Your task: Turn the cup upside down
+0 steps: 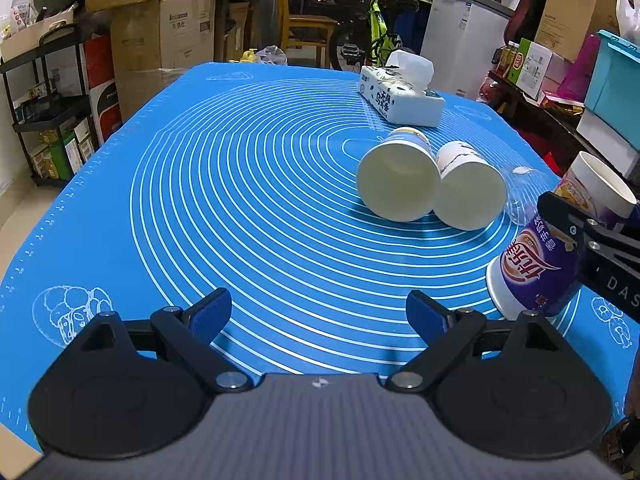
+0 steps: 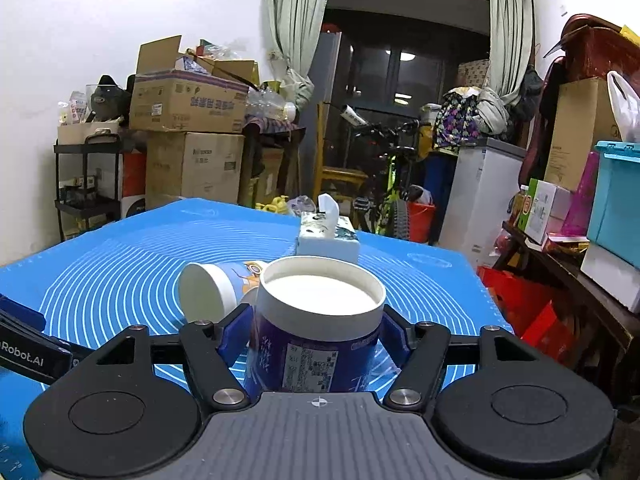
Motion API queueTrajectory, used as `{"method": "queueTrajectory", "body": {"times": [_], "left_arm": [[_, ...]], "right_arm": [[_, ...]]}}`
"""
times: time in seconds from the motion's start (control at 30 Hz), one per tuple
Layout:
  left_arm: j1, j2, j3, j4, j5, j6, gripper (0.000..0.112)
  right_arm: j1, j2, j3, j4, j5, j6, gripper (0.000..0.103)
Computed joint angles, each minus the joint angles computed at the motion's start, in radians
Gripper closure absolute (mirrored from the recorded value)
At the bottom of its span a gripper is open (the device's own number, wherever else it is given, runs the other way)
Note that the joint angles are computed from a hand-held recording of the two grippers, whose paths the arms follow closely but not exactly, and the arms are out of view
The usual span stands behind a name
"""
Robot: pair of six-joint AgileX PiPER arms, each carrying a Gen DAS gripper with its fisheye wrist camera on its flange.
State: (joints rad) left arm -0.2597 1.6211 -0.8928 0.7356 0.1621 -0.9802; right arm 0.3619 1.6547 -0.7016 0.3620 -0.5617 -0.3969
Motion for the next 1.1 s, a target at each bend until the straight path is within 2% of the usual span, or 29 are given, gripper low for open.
{"method": "queueTrajectory", "body": {"times": [0.1, 0.17, 0.27, 0.43, 0.63, 0.97, 1.1], "left_arm": [[-0.003, -0.014, 0.012, -0.055, -0.005, 0.053, 0.019], [-0.019, -0.025, 0.018, -0.043, 0.003, 0.041, 0.019], [-0.067, -0.049, 0.033, 0.081, 0.034, -0.082, 0.019], [-0.178, -0.101, 0.08, 0.295, 0.09, -0.298, 0.019], [-0.308, -0.122, 0.107, 0.461, 0.185, -0.5, 0.019], [-0.424, -0.154, 0.117, 0.451, 0.286, -0.533, 0.019], [-0.45, -0.158, 0.123, 0.457, 0.304, -0.561, 0.019]], "right_arm": [[-0.003, -0.021, 0.016, -0.022, 0.011, 0.018, 0.022], [-0.015, -0.049, 0.038, -0.064, 0.02, 0.071, 0.018], [-0.029, -0.094, 0.069, -0.087, 0.042, 0.106, 0.014], [-0.071, -0.198, 0.142, -0.165, 0.108, 0.177, 0.014], [-0.152, -0.32, 0.211, -0.309, 0.234, 0.319, 0.014], [-0.246, -0.441, 0.28, -0.644, 0.344, 0.617, 0.015], [-0.27, -0.468, 0.282, -0.836, 0.373, 0.795, 0.015]]}}
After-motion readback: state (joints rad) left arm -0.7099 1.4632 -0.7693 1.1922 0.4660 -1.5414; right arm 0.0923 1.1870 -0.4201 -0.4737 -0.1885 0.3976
